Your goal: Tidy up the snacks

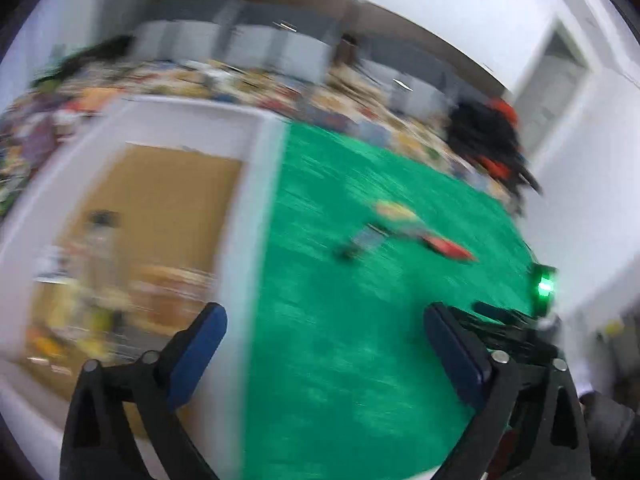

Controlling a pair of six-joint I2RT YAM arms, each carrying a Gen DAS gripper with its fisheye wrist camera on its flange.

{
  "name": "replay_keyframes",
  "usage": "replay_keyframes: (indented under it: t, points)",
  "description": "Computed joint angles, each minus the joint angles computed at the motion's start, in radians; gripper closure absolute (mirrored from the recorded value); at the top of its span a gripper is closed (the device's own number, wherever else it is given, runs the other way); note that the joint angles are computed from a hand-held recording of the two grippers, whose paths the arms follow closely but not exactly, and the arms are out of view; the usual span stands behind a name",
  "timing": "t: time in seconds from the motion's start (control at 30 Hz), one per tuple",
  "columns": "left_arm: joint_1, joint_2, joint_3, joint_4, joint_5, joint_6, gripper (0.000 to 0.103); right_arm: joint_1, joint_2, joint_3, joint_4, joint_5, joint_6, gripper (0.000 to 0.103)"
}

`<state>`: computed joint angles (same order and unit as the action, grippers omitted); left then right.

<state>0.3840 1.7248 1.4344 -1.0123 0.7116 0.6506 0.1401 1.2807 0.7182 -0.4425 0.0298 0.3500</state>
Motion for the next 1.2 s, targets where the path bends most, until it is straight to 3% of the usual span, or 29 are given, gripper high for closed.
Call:
replay_keyframes:
  t: [0.07, 0.17, 0.27, 0.43, 0.63, 0.8, 0.87, 1.2]
  points:
    - [-0.132, -0.056, -0.143, 0.085, -0.059, -0.066, 0.004, -0.148, -0.086, -0.115, 0.003, -0.015, -0.066, 0.018]
    - [-0.312, -0.055, -0.317, 0.337, -0.209, -0.236, 0.004, -0.308, -0.138, -0.193, 0.010, -0.040, -0.151, 0.018]
    - [-0.411, 0.043, -0.372, 0.536, -0.320, -0.344, 0.004, -0.382, -0.165, -0.226, 0.032, -0.054, -0.203, 0.018]
    - [-0.513, 0.152, -0.371, 0.721, -0.426, -0.403, 0.004, -0.413, -0.094, -0.237, 0.148, -0.033, -0.200, 0.017]
    - [-0.637, 0.284, -0.238, 0.772, -0.549, -0.378, 0.000, -0.355, 0.068, -0.160, 0.261, 0.041, -0.137, 0.017]
    - [-0.668, 0.398, -0.110, 0.841, -0.539, -0.408, 0.000, -0.347, 0.169, -0.113, 0.337, 0.109, -0.122, 0.014]
    - [-0.676, 0.433, -0.052, 0.817, -0.541, -0.414, 0.000, -0.350, 0.184, -0.112, 0.364, 0.109, -0.125, 0.011]
    - [-0.676, 0.443, -0.041, 0.818, -0.542, -0.414, 0.000, -0.359, 0.201, -0.096, 0.361, 0.103, -0.126, 0.010]
